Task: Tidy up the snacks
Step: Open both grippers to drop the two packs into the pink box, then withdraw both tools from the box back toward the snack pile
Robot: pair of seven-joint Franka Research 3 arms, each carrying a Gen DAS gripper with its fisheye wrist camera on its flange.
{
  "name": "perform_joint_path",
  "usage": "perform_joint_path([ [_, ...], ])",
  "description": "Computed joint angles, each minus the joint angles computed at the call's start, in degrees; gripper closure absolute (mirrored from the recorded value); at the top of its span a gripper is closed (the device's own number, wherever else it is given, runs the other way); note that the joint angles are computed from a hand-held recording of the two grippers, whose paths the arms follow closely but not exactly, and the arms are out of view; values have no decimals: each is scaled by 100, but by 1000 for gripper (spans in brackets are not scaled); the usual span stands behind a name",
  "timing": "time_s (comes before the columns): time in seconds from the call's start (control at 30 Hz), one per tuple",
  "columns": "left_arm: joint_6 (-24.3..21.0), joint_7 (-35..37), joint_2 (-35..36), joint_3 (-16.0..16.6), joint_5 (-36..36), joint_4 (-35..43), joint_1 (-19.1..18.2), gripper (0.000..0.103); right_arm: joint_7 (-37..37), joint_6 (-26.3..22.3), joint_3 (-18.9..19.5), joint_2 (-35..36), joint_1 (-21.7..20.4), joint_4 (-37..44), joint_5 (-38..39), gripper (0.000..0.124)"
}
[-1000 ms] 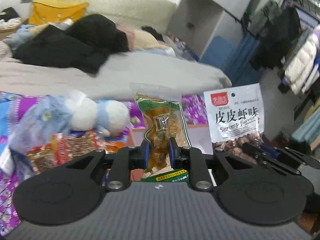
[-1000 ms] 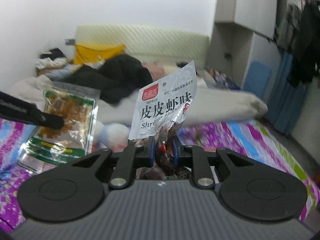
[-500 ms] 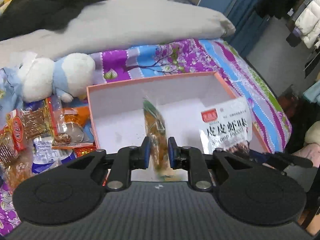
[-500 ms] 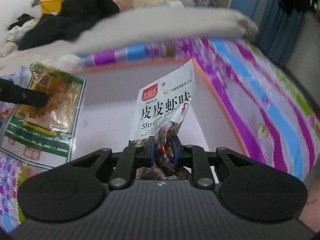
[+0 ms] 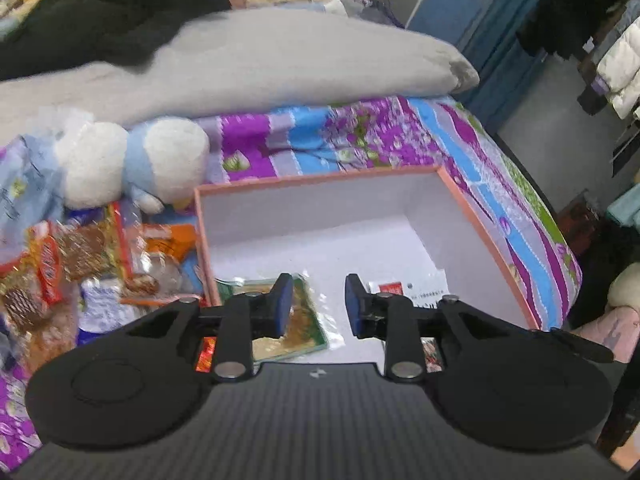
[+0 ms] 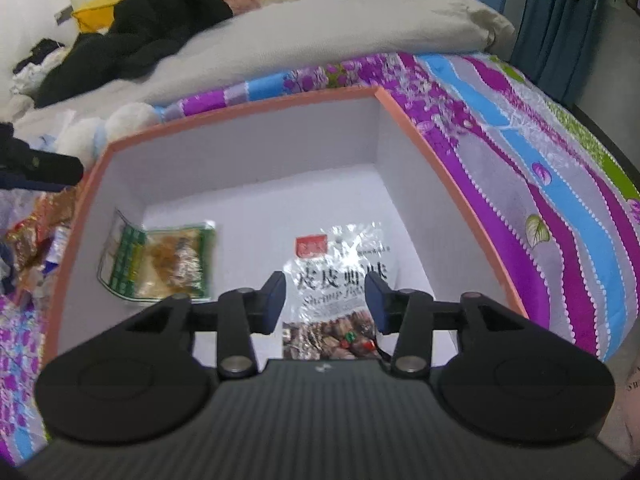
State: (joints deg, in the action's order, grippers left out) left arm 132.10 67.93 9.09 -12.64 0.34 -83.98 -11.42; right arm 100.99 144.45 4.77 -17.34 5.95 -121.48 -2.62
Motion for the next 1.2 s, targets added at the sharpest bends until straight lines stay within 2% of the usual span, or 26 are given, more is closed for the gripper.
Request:
perform_joint_path([
  [0.23, 548, 237, -769, 115, 174, -673, 134, 70, 14, 472, 97, -317, 63, 26, 52, 78],
  [0.47, 1084, 592, -1805, 380, -176, -1756, 271, 70, -51, 998, 264, -700, 245, -99, 331, 78],
  [0.7, 1629, 692, -2860, 636, -148, -2845, 309, 70, 199, 1555, 670, -1041, 255, -299, 311, 78],
  [1.03, 1863, 794, -4184, 1042, -243, -4051, 187, 70, 460, 2041, 1129, -1555, 391, -681, 313, 78],
  [1.2, 1848, 747, -4927, 1119, -43, -4710, 246, 70, 687, 1986, 1377, -1905, 338, -969, 338, 78],
])
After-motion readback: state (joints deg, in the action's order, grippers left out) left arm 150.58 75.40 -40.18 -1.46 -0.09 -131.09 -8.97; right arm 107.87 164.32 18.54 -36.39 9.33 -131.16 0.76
